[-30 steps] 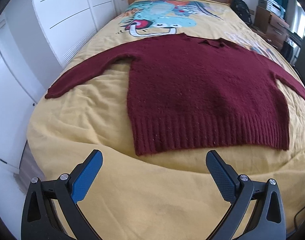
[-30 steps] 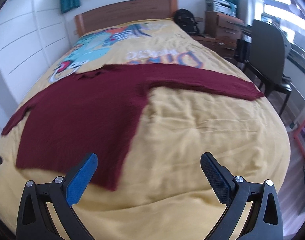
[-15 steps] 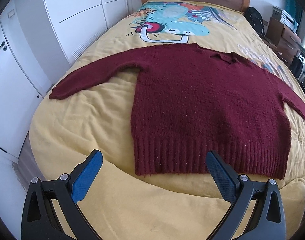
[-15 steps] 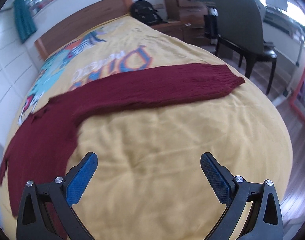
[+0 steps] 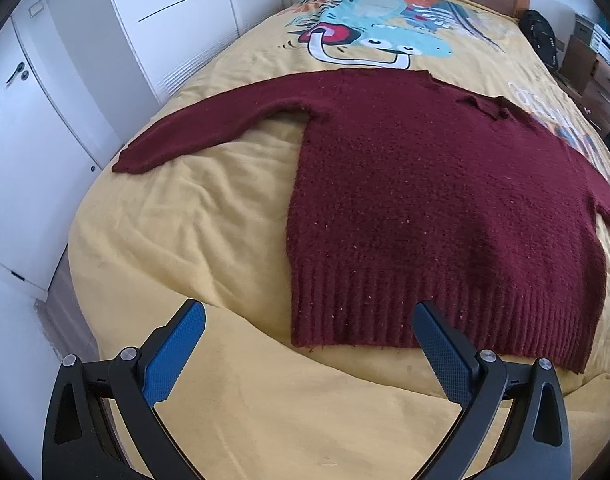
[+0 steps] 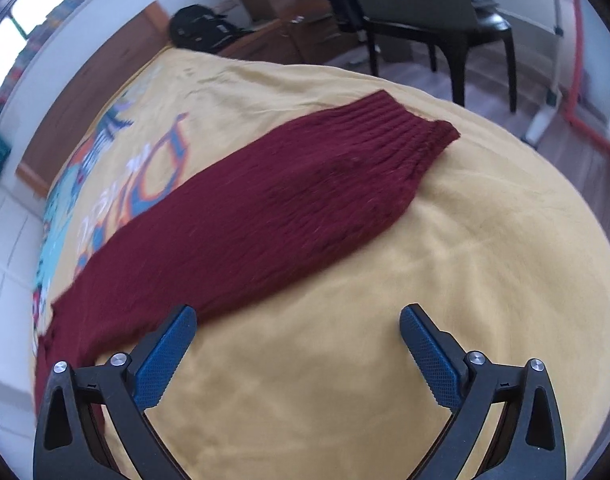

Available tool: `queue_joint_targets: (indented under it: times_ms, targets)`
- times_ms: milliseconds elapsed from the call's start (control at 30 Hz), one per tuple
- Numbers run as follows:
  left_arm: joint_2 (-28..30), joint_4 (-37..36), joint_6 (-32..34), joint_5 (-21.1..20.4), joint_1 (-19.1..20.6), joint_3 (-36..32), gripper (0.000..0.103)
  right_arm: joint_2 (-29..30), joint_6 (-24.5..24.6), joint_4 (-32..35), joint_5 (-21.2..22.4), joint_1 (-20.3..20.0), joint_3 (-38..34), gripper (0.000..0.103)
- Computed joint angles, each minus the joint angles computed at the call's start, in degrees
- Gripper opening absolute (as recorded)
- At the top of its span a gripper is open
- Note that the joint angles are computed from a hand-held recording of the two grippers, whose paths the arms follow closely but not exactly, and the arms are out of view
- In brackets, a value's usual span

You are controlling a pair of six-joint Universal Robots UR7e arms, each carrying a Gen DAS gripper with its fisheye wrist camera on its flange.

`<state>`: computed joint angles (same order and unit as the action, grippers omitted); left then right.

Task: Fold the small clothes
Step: 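Move the right gripper to the sleeve cuff nearest it and grasp it, then lift the sleeve with the right gripper and carry it across the sweater body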

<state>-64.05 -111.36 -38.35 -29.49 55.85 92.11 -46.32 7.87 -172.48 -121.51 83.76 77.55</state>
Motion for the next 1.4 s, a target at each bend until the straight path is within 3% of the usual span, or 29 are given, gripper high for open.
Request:
queue_joint_targets:
  times_ms: [167,233,300,467,667,1100,1400]
  targets:
    - [0.3,0.5,-0.5,0.0,0.1,-0.3,0.102,0.5,3.2,1.6,3.4,-2.2,-3.0,0.095]
    - [0.5,0.8,-0.7,-0.2,0.3,-0.4,0.102,1.0,4.0,2.0,4.0,-2.7,-4.4,0.089]
    - [0.7,1.6,-1.2,-0.2,0.3,-0.7,0.102,1.3,5.0,2.6,3.6,-3.2,-5.7,0.071]
    - [1.0,2.1,-1.3,-0.2,0.5,-1.1,0.102,1.0,8.1,3.0,6.2,-4.9,-6.9,0.054]
    - [1.6,1.7,-0.5,-0.8,1.0,-1.5,0.102,1.1,11.0,5.3,6.8,-5.5,-9.2,0.015]
    - [0.9,-2.6,1.9,-2.3,2.1,-0.6,0.102,5.8,3.7,12.7,6.1,-0.7,-19.8,0.01]
    - [-1.8,-6.7,2.6,-4.1,3.4,2.0,0.102,14.5,4.6,23.1,9.6,3.7,-33.9,0.01]
